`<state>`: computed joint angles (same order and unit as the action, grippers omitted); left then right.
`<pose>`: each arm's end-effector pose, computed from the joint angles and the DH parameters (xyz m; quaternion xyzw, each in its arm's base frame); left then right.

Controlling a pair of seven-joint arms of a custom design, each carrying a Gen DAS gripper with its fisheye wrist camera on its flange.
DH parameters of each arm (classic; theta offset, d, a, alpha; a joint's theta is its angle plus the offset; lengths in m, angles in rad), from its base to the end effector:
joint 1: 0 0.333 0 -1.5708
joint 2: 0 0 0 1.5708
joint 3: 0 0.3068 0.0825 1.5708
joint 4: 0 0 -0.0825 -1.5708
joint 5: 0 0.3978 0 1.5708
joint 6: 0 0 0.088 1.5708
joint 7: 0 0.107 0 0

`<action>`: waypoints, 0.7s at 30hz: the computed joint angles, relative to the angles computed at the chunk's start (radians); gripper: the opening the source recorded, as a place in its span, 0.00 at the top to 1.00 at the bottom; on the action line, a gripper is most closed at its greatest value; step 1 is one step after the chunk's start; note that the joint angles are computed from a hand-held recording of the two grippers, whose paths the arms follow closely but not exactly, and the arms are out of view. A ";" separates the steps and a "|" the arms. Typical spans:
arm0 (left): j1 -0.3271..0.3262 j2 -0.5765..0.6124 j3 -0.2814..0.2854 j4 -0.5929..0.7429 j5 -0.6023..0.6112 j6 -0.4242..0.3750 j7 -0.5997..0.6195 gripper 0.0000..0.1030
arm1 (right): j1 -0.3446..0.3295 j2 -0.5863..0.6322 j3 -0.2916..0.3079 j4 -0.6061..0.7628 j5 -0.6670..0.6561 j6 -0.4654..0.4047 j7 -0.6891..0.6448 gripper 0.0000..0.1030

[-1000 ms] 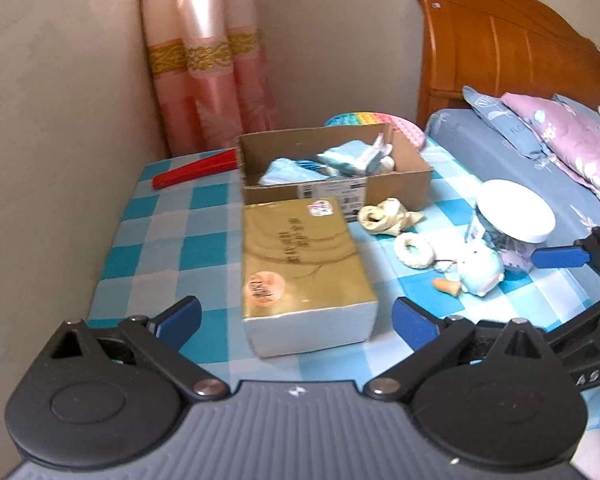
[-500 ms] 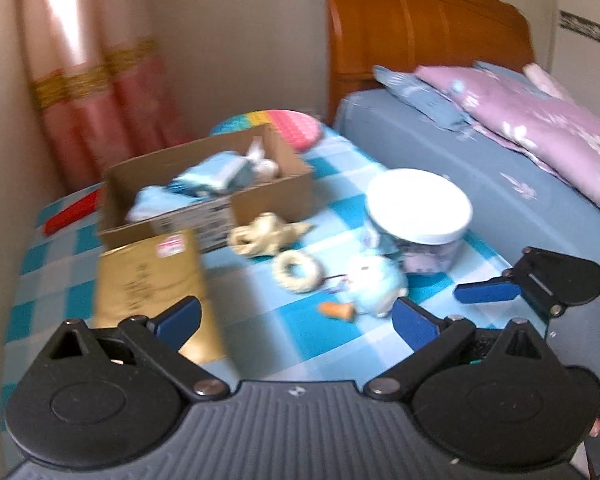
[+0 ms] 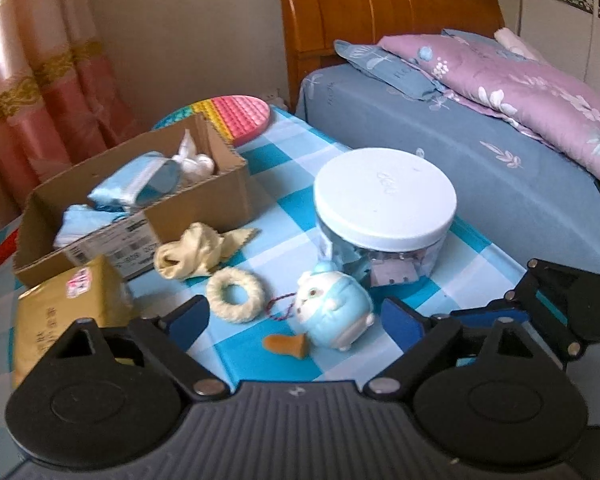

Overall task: Organize soft objects
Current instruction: 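Close left gripper on the light blue cat figurine, then lift the figurine with left gripper while right gripper moves to the cream rope ring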

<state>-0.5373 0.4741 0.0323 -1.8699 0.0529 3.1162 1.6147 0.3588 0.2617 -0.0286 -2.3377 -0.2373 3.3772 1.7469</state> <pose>0.6034 -0.3416 0.3342 -0.4277 0.8216 -0.3111 0.2125 0.5308 0.2097 0.2936 -0.7750 0.5074 -0.2092 0.3133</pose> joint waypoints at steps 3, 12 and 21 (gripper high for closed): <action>0.013 0.022 -0.022 0.028 0.000 -0.016 0.016 0.15 | 0.015 0.002 -0.015 0.001 0.011 0.003 -0.007 0.00; 0.077 0.066 -0.105 0.083 -0.029 -0.062 0.074 0.41 | 0.012 0.001 -0.013 -0.005 0.026 0.006 -0.011 0.00; 0.104 0.082 -0.142 0.102 -0.058 -0.081 0.110 0.53 | 0.019 -0.003 -0.016 -0.012 0.039 0.012 -0.013 0.00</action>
